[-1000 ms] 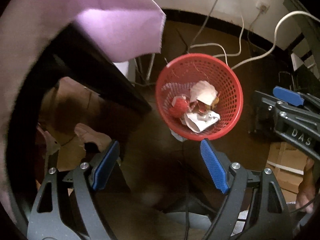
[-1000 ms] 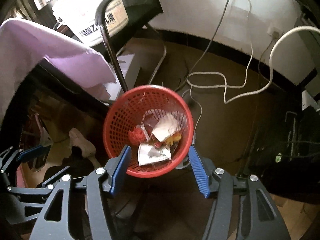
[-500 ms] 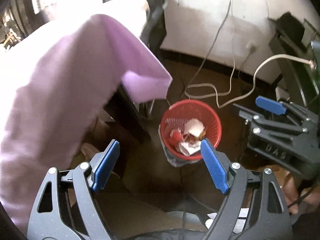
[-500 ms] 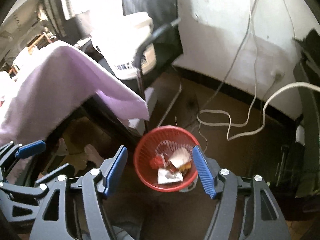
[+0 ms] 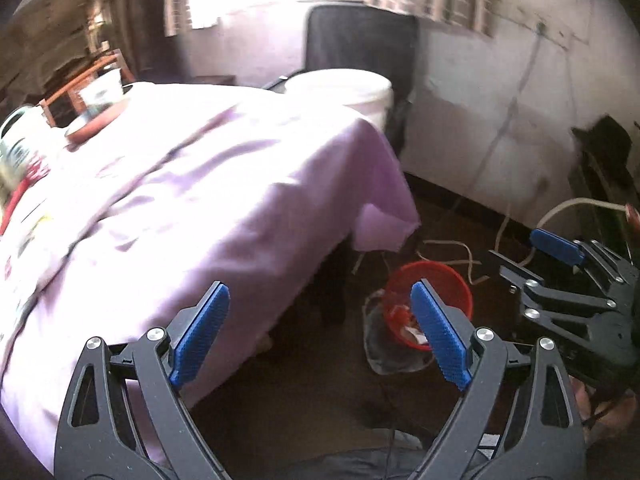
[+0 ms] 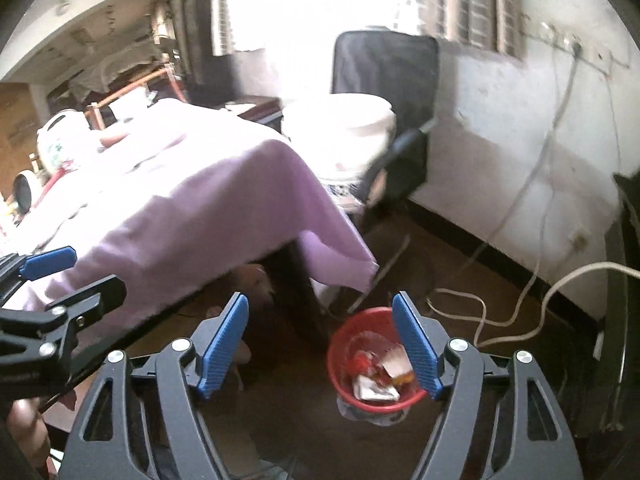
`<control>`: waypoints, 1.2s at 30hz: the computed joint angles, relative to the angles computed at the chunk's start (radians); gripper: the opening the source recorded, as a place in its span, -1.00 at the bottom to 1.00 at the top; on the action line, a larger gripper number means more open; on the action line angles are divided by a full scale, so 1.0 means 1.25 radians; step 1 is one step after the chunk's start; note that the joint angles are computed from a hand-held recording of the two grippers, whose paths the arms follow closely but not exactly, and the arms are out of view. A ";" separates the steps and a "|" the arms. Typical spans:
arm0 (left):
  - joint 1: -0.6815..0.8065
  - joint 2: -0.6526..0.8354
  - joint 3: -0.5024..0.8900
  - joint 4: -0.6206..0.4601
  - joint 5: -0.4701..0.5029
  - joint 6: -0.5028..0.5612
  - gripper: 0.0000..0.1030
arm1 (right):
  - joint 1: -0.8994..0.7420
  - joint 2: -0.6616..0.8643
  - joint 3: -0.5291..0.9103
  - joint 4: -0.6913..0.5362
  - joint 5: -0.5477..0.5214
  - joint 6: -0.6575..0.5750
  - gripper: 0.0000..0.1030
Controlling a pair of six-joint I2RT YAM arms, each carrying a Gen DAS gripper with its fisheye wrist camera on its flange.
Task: Collect trash
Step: 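Bring both tools back up over the table, then grasp the clear plastic lid with the left tool while the right tool grasps the white tissue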
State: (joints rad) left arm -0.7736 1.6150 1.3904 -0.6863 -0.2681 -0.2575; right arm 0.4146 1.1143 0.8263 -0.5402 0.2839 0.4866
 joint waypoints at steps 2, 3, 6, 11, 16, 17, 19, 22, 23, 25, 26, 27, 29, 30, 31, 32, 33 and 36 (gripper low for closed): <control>0.025 -0.043 -0.024 -0.006 -0.010 -0.002 0.73 | 0.048 0.013 0.035 -0.002 0.016 0.007 0.48; 0.041 -0.068 -0.040 -0.007 -0.016 -0.002 0.73 | 0.064 0.018 0.048 -0.005 0.021 0.007 0.51; 0.102 -0.141 -0.085 -0.004 -0.025 0.004 0.77 | 0.123 0.060 0.113 -0.004 0.031 0.001 0.57; 0.282 -0.216 -0.108 -0.026 0.024 0.039 0.82 | 0.200 0.166 0.242 -0.008 0.040 -0.017 0.62; 0.557 -0.203 -0.065 -0.065 0.147 0.095 0.82 | 0.236 0.268 0.354 -0.004 0.013 -0.047 0.65; 0.613 -0.189 -0.046 -0.075 0.178 0.107 0.82 | 0.240 0.287 0.370 -0.002 0.005 -0.050 0.65; 0.722 -0.154 0.009 -0.099 0.231 0.140 0.82 | 0.246 0.347 0.431 -0.006 -0.025 -0.061 0.65; 0.824 -0.111 0.076 -0.117 0.234 0.183 0.82 | 0.273 0.421 0.517 -0.025 -0.041 -0.061 0.66; 0.850 -0.093 0.096 -0.117 0.238 0.194 0.82 | 0.274 0.450 0.552 -0.034 -0.052 -0.064 0.66; 0.888 -0.053 0.125 -0.117 0.249 0.214 0.83 | 0.282 0.506 0.618 -0.048 -0.078 -0.069 0.66; 0.898 -0.030 0.140 -0.118 0.251 0.217 0.83 | 0.284 0.533 0.652 -0.057 -0.091 -0.072 0.66; 0.906 -0.008 0.155 -0.121 0.255 0.221 0.83 | 0.290 0.559 0.688 -0.068 -0.095 -0.073 0.66; 0.915 0.046 0.185 -0.132 0.262 0.231 0.83 | 0.300 0.613 0.769 -0.095 -0.101 -0.082 0.66; 0.915 0.063 0.193 -0.136 0.261 0.234 0.83 | 0.306 0.646 0.820 -0.113 -0.101 -0.090 0.66; 0.914 0.089 0.203 -0.141 0.258 0.235 0.83 | 0.311 0.677 0.868 -0.131 -0.099 -0.097 0.66; 0.916 0.111 0.211 -0.143 0.263 0.233 0.83 | 0.314 0.707 0.917 -0.147 -0.100 -0.104 0.66; 0.922 0.132 0.217 -0.147 0.277 0.231 0.83 | 0.319 0.744 0.978 -0.168 -0.104 -0.114 0.66; 0.942 0.187 0.264 -0.203 0.309 0.221 0.79 | 0.325 0.848 1.146 -0.232 -0.110 -0.132 0.66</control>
